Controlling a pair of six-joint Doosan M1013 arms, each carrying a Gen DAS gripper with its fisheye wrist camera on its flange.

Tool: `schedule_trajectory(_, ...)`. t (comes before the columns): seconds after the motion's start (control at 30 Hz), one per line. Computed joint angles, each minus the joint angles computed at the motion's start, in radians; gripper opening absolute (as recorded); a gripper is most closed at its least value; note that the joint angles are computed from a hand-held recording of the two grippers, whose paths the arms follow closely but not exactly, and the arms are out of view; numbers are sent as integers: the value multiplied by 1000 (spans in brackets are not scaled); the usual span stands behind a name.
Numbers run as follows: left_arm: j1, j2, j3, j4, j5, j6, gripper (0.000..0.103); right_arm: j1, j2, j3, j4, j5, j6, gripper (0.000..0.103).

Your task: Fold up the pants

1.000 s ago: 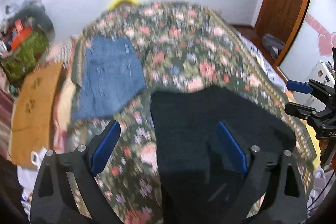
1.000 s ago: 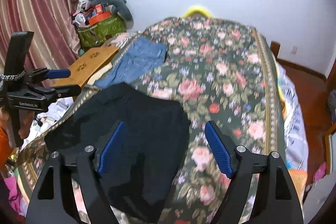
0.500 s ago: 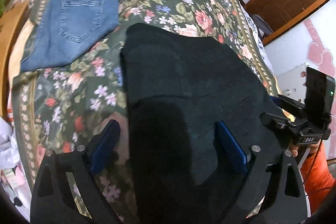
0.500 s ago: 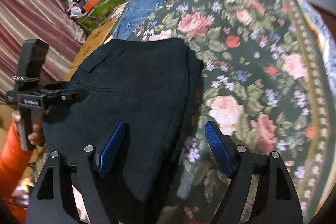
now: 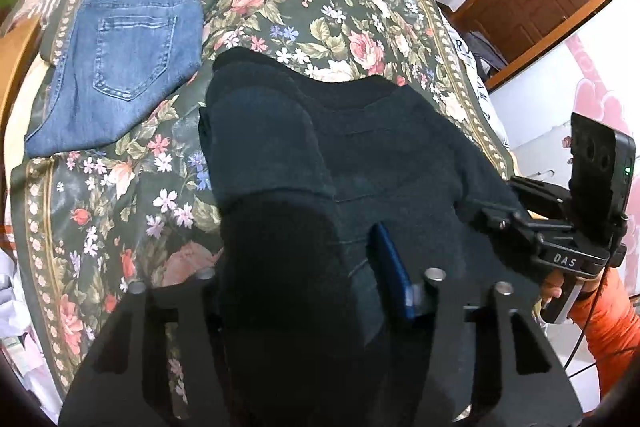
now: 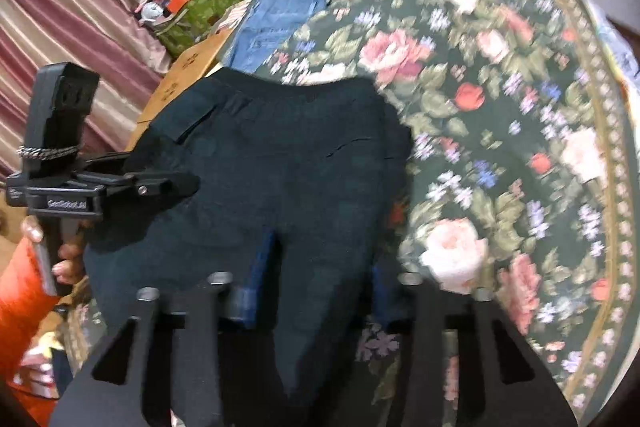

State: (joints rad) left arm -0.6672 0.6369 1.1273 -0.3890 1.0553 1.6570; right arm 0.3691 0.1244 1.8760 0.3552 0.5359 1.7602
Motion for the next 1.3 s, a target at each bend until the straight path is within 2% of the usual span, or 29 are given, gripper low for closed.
schedule_trajectory(0.1,-2,-10,5,12,-6,-11,39,14,-6,-7,-98,-5,59,23)
schedule_trajectory(0.2,-12,-28,16,44,-24,-12,34,33,-13,-16,-191,-6,104,20)
schedule_trajectory(0.3,-28,-61,45,101,-73,-2,31,50,-32,-17,-268,-18,150,17)
schedule_trajectory(0.47,-36,-126,95,148,-196,13,29,97,-56,-39,-491,-39,300,16)
schedule_trajectory(0.6,-25,-162,104,163,-270,15,29,110,-61,-73,-580,-64,369,16)
schedule_trajectory(0.83,15,-163,43,197,-355,-11,29,124,-21,-178,-737,-118,478,16)
schedule_trajectory(1.07,62,-120,-18,251,-433,-48,29,107,68,-295,-726,-156,460,16)
schedule_trajectory(1.17,91,-81,-59,221,-417,-48,29,99,117,-343,-693,-159,425,16)
schedule_trajectory(1.3,114,-23,-108,254,-394,-100,29,89,186,-398,-620,-149,353,16)
